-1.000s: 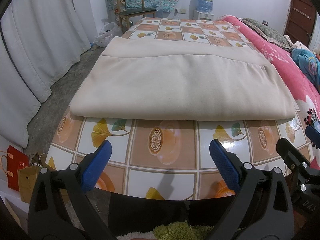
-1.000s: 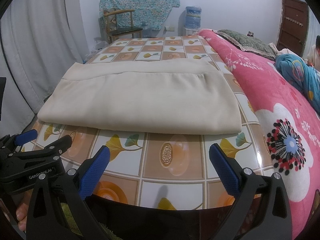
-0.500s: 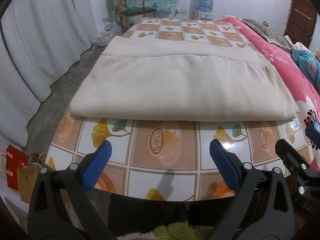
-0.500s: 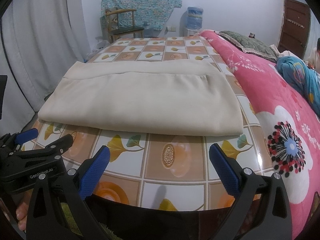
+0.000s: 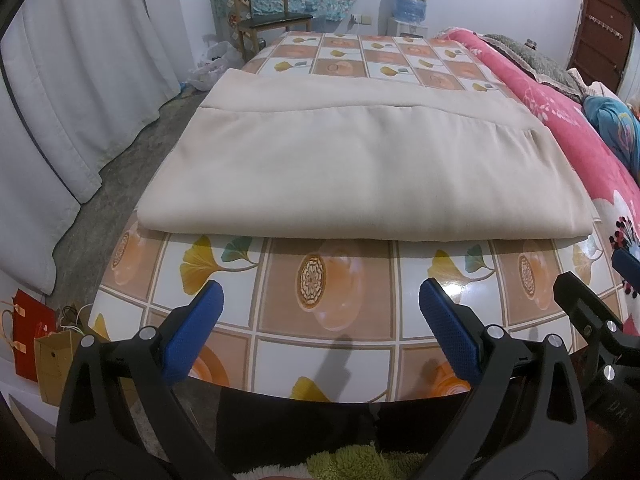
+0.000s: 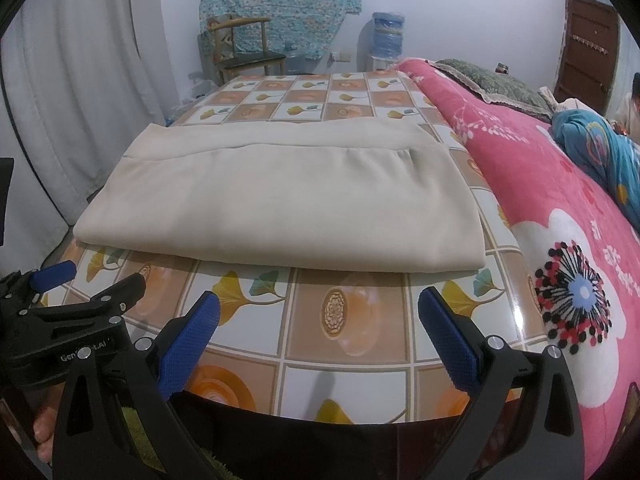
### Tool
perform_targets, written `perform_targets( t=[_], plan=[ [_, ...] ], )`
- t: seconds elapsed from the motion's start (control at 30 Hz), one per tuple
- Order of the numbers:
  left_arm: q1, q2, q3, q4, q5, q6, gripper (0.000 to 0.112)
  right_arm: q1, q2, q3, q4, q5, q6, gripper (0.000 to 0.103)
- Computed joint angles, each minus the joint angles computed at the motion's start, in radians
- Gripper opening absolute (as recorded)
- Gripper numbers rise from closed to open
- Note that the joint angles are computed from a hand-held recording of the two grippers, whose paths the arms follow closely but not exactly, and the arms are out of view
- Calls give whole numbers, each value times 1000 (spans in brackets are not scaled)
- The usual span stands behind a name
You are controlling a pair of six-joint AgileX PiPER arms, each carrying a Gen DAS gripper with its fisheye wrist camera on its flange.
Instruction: Fold large clothes
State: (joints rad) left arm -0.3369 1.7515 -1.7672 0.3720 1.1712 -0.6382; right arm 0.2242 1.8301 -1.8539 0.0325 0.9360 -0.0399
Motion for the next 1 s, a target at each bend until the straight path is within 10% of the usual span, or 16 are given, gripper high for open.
perform_targets(
  t=[1.0],
  plan=[
    [22, -13, 23, -15, -18, 16, 95, -4, 6, -4, 3, -1, -3, 96]
  ],
)
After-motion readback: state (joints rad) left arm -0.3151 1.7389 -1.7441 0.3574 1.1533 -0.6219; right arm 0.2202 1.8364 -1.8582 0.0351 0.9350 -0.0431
